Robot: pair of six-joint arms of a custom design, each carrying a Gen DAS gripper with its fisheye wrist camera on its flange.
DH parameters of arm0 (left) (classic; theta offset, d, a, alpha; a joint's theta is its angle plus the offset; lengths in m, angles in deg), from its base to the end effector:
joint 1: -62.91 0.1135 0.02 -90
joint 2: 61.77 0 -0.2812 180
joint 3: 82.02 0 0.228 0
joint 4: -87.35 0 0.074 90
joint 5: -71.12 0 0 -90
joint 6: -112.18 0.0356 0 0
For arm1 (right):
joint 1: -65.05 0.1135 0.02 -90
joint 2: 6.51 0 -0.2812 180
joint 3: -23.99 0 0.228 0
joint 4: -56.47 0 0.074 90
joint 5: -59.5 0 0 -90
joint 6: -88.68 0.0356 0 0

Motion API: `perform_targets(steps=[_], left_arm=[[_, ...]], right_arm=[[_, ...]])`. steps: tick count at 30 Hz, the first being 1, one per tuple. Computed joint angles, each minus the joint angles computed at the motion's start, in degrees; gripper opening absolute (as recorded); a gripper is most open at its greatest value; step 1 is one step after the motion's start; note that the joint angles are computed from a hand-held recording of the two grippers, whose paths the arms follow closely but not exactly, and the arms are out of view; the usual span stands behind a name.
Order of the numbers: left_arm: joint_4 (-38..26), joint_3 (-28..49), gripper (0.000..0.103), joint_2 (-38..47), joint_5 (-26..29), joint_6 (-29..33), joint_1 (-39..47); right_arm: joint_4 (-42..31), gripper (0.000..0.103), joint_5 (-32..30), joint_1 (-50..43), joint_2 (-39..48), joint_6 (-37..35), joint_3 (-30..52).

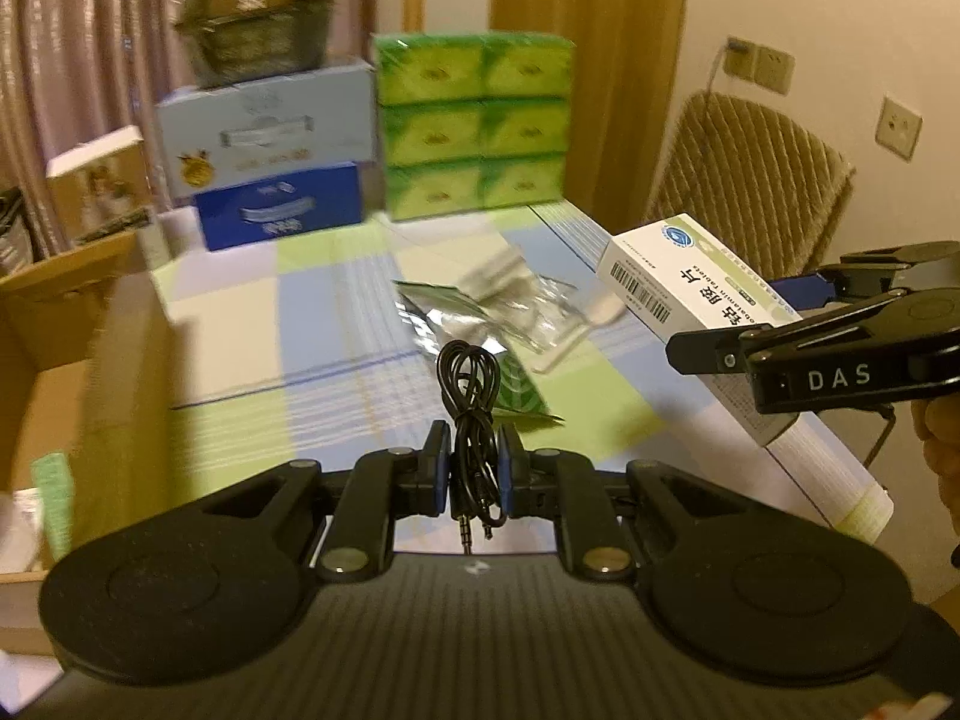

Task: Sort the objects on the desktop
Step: 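Carry the cable and tablets box with both grippers over the cardboard box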

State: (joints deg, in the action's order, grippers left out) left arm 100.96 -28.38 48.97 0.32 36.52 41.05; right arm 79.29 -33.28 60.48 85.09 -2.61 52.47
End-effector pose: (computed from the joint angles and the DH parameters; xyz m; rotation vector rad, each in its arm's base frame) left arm 0.2940 -0.1306 0.1110 0.8791 2.1481 -0.4559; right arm 0.2139 -0.0154 0.1204 0.0395 2.2728 0.0013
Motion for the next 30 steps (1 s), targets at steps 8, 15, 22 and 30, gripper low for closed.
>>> perform_targets(steps=[8, 15, 22, 30], left_arm=[[-5.98, -0.21, 0.012, -8.28, 4.79, 4.31, 12.13], [-12.96, 5.50, 0.012, -9.96, 8.88, 10.11, 24.89], [-19.27, 15.11, 0.012, -5.50, 10.89, 14.21, 33.87], [-22.23, 23.96, 0.012, 2.45, 10.65, 16.45, 37.86]], right_arm=[[-5.24, 0.068, 6.28, 17.18, 1.04, 8.61, 8.50], [-10.14, 0.068, 9.38, 28.11, 7.82, 12.29, 21.48], [-14.90, 0.068, 8.21, 33.36, 16.68, 15.01, 35.37], [-18.08, 0.068, 5.92, 34.52, 25.86, 16.34, 46.34]])
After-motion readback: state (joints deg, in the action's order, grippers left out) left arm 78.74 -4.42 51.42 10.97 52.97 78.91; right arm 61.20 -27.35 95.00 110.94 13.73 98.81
